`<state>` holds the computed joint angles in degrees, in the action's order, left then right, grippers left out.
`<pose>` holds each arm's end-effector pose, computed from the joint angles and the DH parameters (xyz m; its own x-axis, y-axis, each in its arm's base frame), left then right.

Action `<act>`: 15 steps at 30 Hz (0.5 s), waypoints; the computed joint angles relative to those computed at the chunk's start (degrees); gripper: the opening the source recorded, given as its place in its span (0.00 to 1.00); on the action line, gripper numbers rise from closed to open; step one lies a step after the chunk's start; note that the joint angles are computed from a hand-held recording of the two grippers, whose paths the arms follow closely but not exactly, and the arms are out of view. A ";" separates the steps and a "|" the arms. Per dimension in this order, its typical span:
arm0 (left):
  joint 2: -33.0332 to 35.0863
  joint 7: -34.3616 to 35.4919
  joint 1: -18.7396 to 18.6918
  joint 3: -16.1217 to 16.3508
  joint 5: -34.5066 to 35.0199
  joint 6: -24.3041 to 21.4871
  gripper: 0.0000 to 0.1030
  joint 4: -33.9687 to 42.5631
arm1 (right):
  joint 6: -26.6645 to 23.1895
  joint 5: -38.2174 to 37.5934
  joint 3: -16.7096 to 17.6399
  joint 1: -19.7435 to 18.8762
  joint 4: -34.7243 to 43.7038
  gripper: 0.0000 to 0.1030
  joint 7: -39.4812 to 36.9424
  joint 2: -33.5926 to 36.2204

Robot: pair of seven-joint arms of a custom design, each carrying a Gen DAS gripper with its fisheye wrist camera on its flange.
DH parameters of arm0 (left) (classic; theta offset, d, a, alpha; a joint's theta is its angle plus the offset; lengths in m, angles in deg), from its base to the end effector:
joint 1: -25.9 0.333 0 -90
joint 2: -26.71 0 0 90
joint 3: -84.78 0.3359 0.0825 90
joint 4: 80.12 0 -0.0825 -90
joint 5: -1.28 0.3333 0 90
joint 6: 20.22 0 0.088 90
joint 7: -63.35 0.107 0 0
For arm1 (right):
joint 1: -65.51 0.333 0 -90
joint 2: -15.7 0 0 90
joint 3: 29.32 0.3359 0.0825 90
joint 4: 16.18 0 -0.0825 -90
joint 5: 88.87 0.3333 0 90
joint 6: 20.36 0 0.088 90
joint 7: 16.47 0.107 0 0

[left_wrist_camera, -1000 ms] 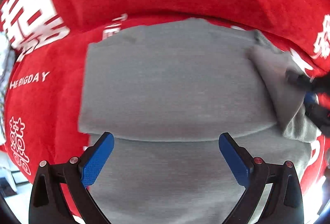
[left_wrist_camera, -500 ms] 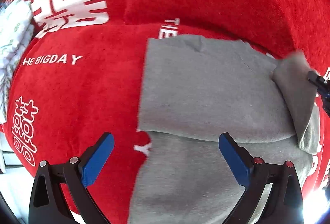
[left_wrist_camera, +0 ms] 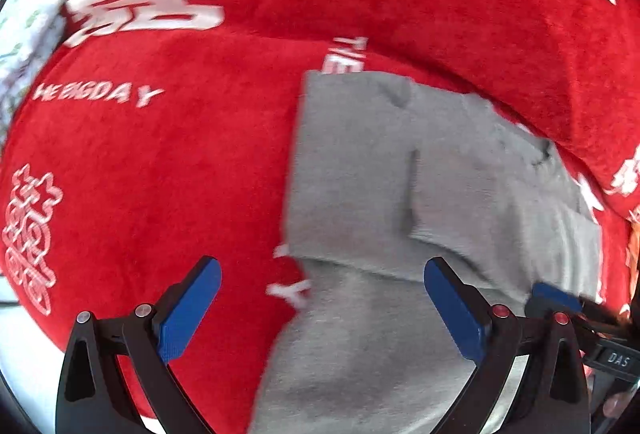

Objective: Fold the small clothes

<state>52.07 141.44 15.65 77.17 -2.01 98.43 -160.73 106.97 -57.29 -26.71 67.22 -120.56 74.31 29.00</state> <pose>0.6426 -0.1909 0.5060 -0.0772 -0.9849 0.1548 -0.9802 0.0466 -0.1924 0.5951 0.0594 0.4729 -0.1928 -0.8592 -0.4738 -0.9626 0.2594 -0.0785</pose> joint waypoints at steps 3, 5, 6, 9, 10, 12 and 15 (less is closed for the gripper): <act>4.44 2.70 0.38 -1.88 -3.55 -2.64 0.99 5.73 | 1.99 4.62 -2.10 -2.08 -8.04 0.61 4.13 -5.57; 8.25 2.67 -0.10 -2.38 -5.18 -5.18 0.97 10.70 | 3.70 6.91 -3.90 -3.02 -13.27 0.61 7.93 -9.09; 10.21 2.17 -0.58 -2.38 -5.56 -6.01 0.88 13.17 | 4.92 8.36 -4.91 -3.59 -16.57 0.61 9.43 -11.58; 15.13 -0.03 -2.17 -1.66 -4.76 -11.00 0.30 20.88 | 10.64 12.82 -7.26 -4.23 -23.71 0.61 13.13 -16.05; 15.61 -0.50 -2.59 -1.34 -4.22 -11.19 0.25 21.79 | 12.91 13.97 -7.80 -4.25 -25.63 0.61 14.23 -17.03; 15.14 -0.34 -2.60 -1.34 -4.10 -9.72 0.10 21.43 | 16.37 16.47 -8.54 -3.94 -27.76 0.61 15.42 -17.66; 13.55 0.56 -2.19 -1.54 -4.30 -8.47 0.10 19.45 | 19.08 16.59 -9.32 -3.79 -28.27 0.06 15.84 -17.44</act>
<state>65.62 142.00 13.46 75.63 -6.31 89.96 -141.27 126.05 -40.70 -36.03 63.44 -148.83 90.14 11.56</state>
